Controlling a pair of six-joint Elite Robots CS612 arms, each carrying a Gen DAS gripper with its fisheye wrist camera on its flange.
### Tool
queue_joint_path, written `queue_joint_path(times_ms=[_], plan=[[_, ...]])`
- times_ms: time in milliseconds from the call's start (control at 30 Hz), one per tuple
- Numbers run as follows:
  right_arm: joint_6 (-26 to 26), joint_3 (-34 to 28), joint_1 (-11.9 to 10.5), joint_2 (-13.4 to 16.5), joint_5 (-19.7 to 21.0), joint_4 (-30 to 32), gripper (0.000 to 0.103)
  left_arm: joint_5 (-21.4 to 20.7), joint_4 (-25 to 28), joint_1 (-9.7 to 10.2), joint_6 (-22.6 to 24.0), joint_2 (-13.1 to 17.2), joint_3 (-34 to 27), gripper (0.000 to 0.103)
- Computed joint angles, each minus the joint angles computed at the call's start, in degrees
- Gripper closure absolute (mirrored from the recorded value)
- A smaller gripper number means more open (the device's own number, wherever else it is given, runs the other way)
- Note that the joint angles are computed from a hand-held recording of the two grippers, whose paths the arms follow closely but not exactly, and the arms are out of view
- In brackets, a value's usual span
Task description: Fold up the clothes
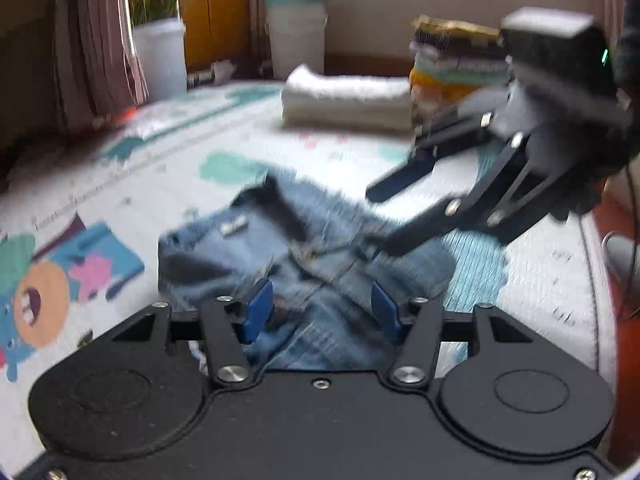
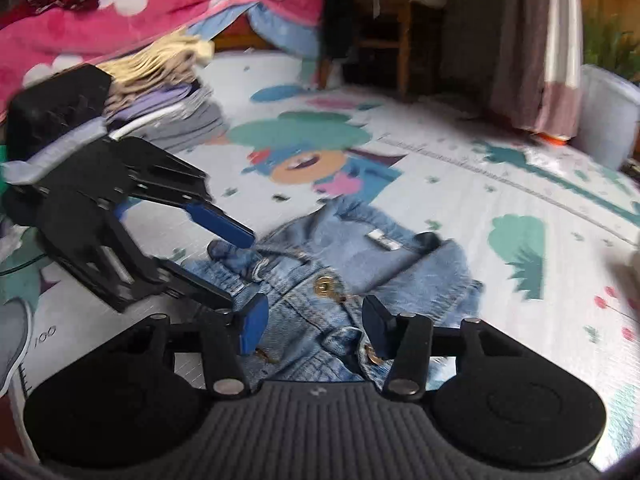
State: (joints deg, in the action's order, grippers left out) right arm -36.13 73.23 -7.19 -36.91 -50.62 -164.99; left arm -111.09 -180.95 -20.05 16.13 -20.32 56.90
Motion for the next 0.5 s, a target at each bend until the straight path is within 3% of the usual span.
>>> queue_joint_path(times_ms=[100, 167, 233, 300, 367, 433, 500], plan=[[-5.5, -1.4, 0.6, 0.8, -3.4, 8.5, 0.050, 2.0, 5.9, -0.40, 1.1, 1.1, -1.4, 0.047], [-6.0, -3.1, 0.0, 2.1, -0.5, 11.9, 0.048, 0.0, 6.8, 0.32, -0.5, 3.0, -3.2, 0.043], [-8.5, -3.8, 0.3, 1.6, -2.1, 14.5, 0.048, -0.6, 11.1, 0.54, 1.4, 2.3, -4.0, 0.043], [-8.3, -2.3, 0.5, 0.2, -3.7, 12.7, 0.049, -0.8, 12.3, 0.53, 2.3, 0.7, -3.0, 0.046], [-7.0, 0.7, -0.2, -0.8, -0.8, 5.7, 0.049, -2.1, 5.9, 1.07, -2.8, 0.4, -2.1, 0.046], [-6.6, 1.4, -0.2, -0.9, -1.7, 2.5, 0.049, 0.2, 2.8, 0.90, -3.4, 0.6, -2.2, 0.046], [-7.1, 0.0, 0.2, -0.1, -3.8, 3.9, 0.049, 2.4, 5.2, 0.48, -1.6, 1.5, -3.1, 0.046]])
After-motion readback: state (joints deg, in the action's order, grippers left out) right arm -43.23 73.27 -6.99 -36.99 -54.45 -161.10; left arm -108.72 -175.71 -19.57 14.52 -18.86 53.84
